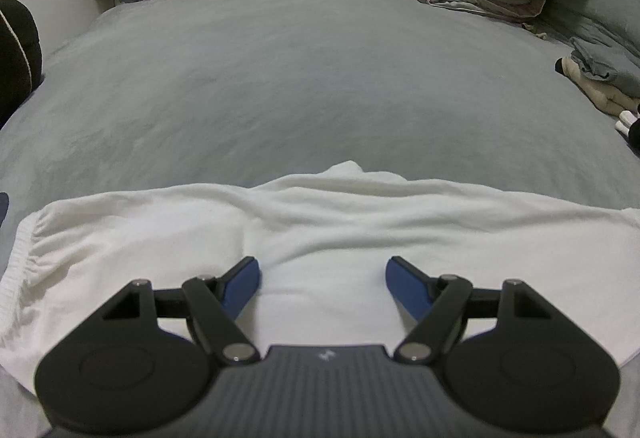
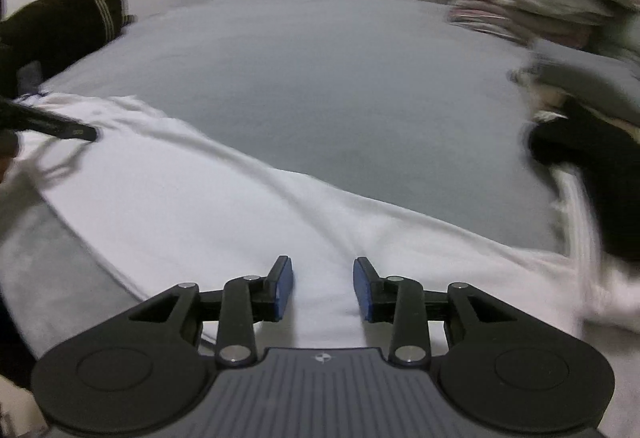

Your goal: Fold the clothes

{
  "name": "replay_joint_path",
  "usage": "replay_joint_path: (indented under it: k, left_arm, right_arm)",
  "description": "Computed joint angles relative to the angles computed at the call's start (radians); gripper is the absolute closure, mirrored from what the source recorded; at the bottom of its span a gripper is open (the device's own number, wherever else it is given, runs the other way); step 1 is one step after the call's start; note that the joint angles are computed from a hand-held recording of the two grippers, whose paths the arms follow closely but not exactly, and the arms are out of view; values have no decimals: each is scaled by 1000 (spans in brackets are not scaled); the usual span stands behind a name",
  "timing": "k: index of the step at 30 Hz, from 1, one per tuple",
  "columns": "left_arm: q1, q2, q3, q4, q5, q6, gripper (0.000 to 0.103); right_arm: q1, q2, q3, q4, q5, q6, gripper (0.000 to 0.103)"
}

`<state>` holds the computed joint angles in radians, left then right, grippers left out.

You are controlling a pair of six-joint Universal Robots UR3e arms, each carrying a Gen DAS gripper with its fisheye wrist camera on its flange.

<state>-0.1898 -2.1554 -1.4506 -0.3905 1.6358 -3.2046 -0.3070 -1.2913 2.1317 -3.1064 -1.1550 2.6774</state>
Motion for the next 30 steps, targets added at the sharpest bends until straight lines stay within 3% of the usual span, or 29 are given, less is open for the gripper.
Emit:
replay_joint_path:
  k: [4,11,15,19,22,26,28,29,30]
  left_arm:
    - [-5,-3,8,-10,12,-9,29]
    - [-15,-4,25,-30,31,-34,29]
    - [-29,17,-7,6,35,-35,29]
    - [-52,49,-63,77,39,-18,29]
    - [-69,64,-79,88,33,-23,29]
    - [-78,74,-74,62,1,-82,29]
    - [-83,79,-80,66,0,-100,29]
    - [-82,85,-86,70,-7,-101,29]
    - [-81,89,-91,74,-11,-102,29]
  right_arm:
    - [-59,-67,67,-31,-86,57,67]
    - [-189,-188,200,-79,-94,187,62]
    - [-349,-287,318,-114,-8,340,49]
    - [-533,-346,424,-108,195,432,48]
    - [-545,-295,460,-202,234,488,47]
    - [-467,-176,453,-382,172,555,45]
    - [-426,-137,432,-428,136,580,46]
    - [-411,-124,422,-440,129,578,53]
    - [-400,-111,412,-444,135,576,74]
